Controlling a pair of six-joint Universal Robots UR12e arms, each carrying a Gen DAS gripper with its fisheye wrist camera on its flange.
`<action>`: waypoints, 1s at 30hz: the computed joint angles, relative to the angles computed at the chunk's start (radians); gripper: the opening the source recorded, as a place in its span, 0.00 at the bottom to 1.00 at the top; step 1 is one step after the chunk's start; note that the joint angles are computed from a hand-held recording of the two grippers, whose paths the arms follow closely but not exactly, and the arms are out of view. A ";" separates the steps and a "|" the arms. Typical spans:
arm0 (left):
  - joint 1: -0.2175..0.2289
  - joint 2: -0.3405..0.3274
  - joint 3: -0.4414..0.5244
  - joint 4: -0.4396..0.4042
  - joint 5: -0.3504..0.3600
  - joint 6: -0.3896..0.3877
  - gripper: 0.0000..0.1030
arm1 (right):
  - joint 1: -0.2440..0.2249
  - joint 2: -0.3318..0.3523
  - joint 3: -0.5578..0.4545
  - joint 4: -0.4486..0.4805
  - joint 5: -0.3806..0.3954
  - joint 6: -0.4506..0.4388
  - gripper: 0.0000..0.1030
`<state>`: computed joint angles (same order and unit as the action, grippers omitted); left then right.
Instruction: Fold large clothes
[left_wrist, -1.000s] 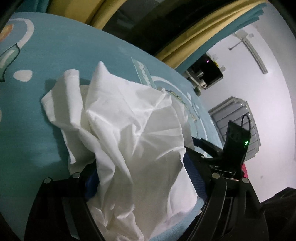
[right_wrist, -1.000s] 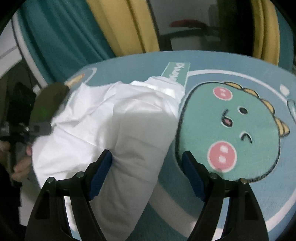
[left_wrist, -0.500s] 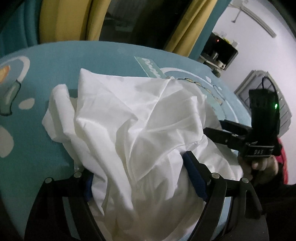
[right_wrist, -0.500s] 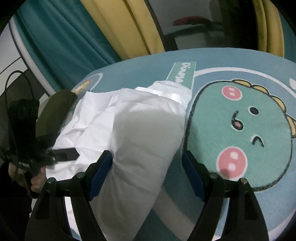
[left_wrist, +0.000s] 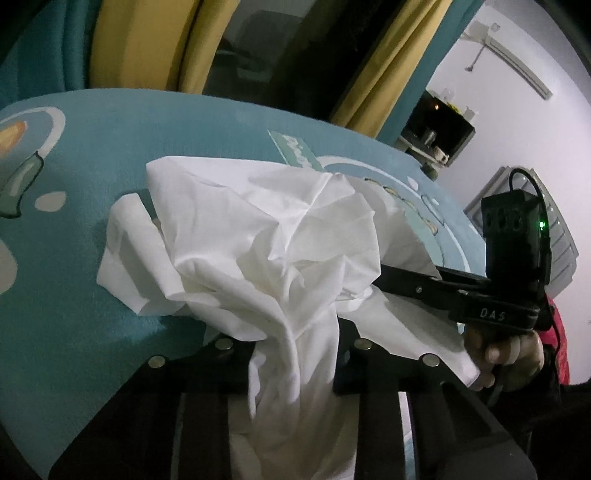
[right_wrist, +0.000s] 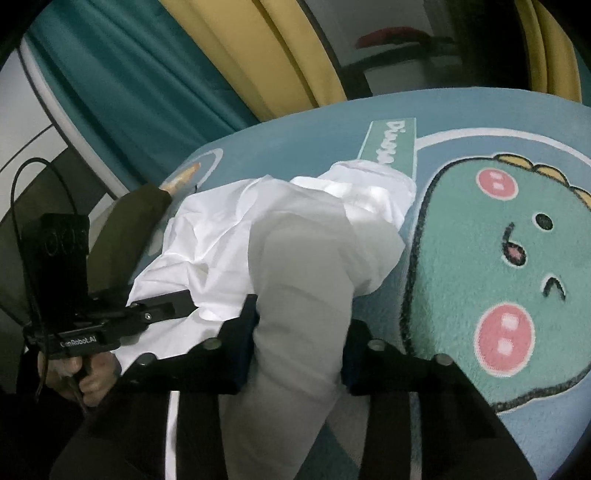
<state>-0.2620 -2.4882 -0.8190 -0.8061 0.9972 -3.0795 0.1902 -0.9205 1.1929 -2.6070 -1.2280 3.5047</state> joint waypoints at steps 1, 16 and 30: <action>0.002 0.005 -0.015 0.030 -0.011 -0.019 0.26 | 0.003 -0.003 0.003 -0.010 -0.010 -0.006 0.29; 0.000 0.060 -0.106 0.216 -0.032 -0.062 0.22 | 0.027 -0.052 0.043 -0.131 -0.101 -0.074 0.23; -0.017 0.062 -0.084 0.034 0.026 0.022 0.29 | 0.021 -0.075 0.094 -0.103 -0.101 -0.049 0.24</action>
<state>-0.2787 -2.4261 -0.9035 -0.7721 1.0229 -3.0571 0.2111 -0.9951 1.2867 -2.7100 -1.3292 3.4561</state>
